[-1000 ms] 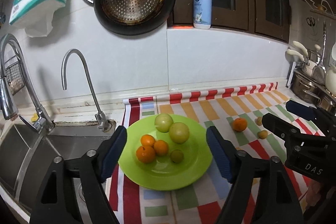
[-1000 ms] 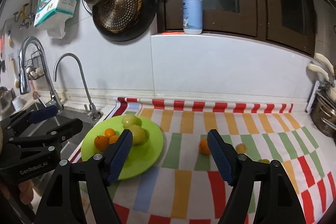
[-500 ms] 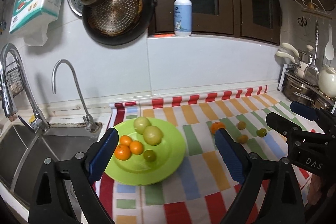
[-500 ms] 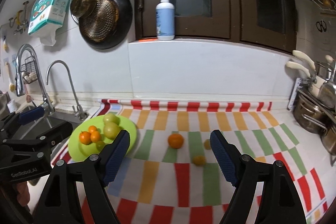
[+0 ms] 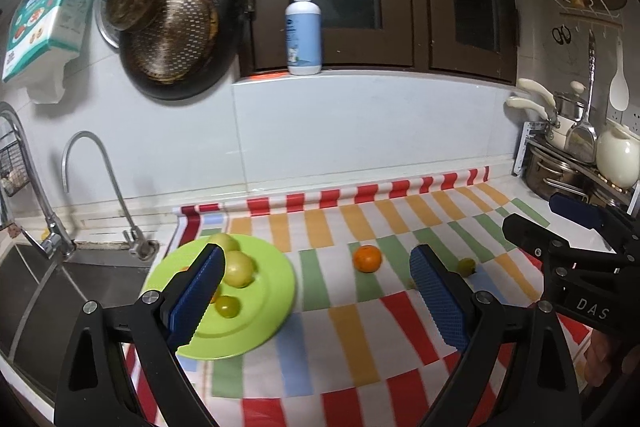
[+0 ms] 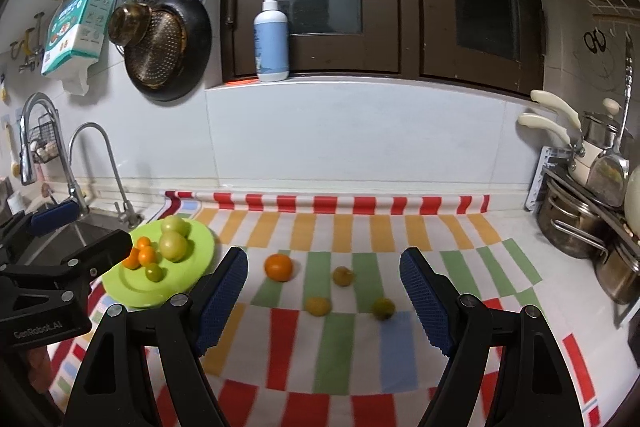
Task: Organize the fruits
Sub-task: 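Move both open tools back toward the remaining fruit on the cloth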
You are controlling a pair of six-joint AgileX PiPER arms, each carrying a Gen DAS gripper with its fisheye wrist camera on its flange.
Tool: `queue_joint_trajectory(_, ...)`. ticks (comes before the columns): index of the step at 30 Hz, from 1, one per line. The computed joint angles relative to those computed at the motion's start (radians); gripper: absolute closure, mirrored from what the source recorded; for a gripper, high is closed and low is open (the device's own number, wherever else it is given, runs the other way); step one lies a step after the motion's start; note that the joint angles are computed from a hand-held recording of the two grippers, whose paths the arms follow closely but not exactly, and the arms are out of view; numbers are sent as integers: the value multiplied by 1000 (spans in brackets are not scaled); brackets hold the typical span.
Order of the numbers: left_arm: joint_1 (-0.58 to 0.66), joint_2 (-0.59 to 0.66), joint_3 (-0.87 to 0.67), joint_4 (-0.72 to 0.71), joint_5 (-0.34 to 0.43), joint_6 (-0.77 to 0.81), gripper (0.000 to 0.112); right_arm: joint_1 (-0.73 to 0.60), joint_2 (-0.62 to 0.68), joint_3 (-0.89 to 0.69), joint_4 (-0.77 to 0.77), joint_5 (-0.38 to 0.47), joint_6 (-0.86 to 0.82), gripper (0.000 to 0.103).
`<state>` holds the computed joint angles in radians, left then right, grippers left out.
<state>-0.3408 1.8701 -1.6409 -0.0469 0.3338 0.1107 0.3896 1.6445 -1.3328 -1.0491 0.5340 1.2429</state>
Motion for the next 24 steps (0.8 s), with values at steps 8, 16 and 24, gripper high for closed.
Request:
queue_joint_trajectory(8, -76, 74, -79, 146, 25, -148, 17, -114, -19, 48, 82, -97, -124, 24)
queue_joint_trajectory(16, -120, 194, -215, 115, 82, -101, 18, -214, 13, 56, 253, -186, -330, 24)
queue_joint_trajectory(24, -144, 354, -419, 57, 201, -12, 24, -297, 87, 36, 486, -240, -585, 25)
